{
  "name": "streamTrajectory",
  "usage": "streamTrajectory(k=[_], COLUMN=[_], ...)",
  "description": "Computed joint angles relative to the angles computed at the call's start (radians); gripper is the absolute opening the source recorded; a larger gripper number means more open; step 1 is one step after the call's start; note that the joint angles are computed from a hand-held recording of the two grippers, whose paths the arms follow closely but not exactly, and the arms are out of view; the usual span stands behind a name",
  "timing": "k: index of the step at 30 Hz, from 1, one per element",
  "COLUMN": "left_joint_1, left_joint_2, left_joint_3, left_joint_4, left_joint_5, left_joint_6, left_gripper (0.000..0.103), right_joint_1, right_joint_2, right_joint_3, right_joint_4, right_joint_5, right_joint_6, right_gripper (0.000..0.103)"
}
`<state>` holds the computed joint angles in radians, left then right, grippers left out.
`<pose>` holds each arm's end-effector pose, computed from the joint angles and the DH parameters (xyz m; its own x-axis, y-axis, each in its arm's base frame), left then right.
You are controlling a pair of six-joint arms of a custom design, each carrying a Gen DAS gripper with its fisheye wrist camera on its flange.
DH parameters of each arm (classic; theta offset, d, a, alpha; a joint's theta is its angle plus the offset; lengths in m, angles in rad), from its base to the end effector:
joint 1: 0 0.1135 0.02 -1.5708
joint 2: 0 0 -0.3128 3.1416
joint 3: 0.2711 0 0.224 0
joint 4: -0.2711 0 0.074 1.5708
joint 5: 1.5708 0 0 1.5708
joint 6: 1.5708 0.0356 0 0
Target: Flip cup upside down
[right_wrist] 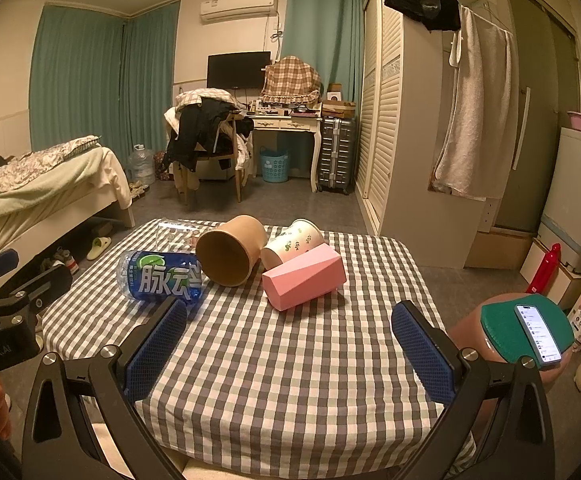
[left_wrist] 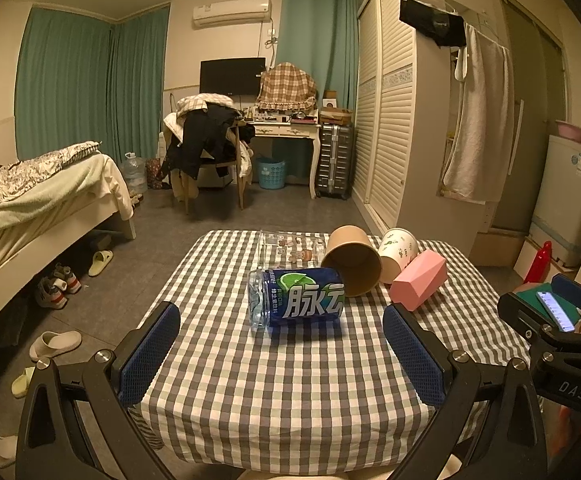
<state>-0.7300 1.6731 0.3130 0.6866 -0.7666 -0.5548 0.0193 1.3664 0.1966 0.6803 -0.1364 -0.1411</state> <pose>0.1906 -0.1374 0.1640 -0.4353 -0.1196 -0.8923 -0.1800 0.9827 -0.0440 0.1923 0.0086 0.1931 -0.4459 -0.1479 -0.8828 -0.2038 0.9771 -0.0608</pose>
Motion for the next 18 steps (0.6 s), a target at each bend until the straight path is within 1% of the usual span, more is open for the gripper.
streamTrajectory(k=[6, 9, 11, 13, 16, 17, 18], left_joint_1=[0.018, 0.049, 0.081, 0.116, 0.214, 0.252, 0.278], left_joint_2=[-0.01, -0.024, -0.04, -0.056, -0.087, -0.088, -0.083], left_joint_3=[0.0, -0.009, -0.018, -0.027, -0.05, -0.051, -0.048], left_joint_4=[-0.002, 0.001, 0.005, 0.012, 0.043, 0.053, 0.063], left_joint_5=[0.025, 0.081, 0.117, 0.159, 0.296, 0.338, 0.355], left_joint_6=[0.011, 0.026, 0.056, 0.094, 0.183, 0.238, 0.292], left_gripper=[0.103, 0.103, 0.103, 0.103, 0.103, 0.103, 0.103], right_joint_1=[0.0, 0.0, 0.002, 0.002, -0.006, -0.011, -0.02], right_joint_2=[-0.007, -0.008, -0.022, -0.037, -0.074, -0.079, -0.084], right_joint_3=[0.006, 0.009, 0.024, 0.038, 0.06, 0.064, 0.068], right_joint_4=[-0.011, -0.018, -0.052, -0.082, -0.145, -0.158, -0.177], right_joint_5=[0.002, 0.004, 0.008, 0.012, 0.004, -0.002, -0.013], right_joint_6=[0.001, -0.004, -0.011, -0.015, -0.031, -0.04, -0.054], right_gripper=[0.103, 0.103, 0.103, 0.103, 0.103, 0.103, 0.103])
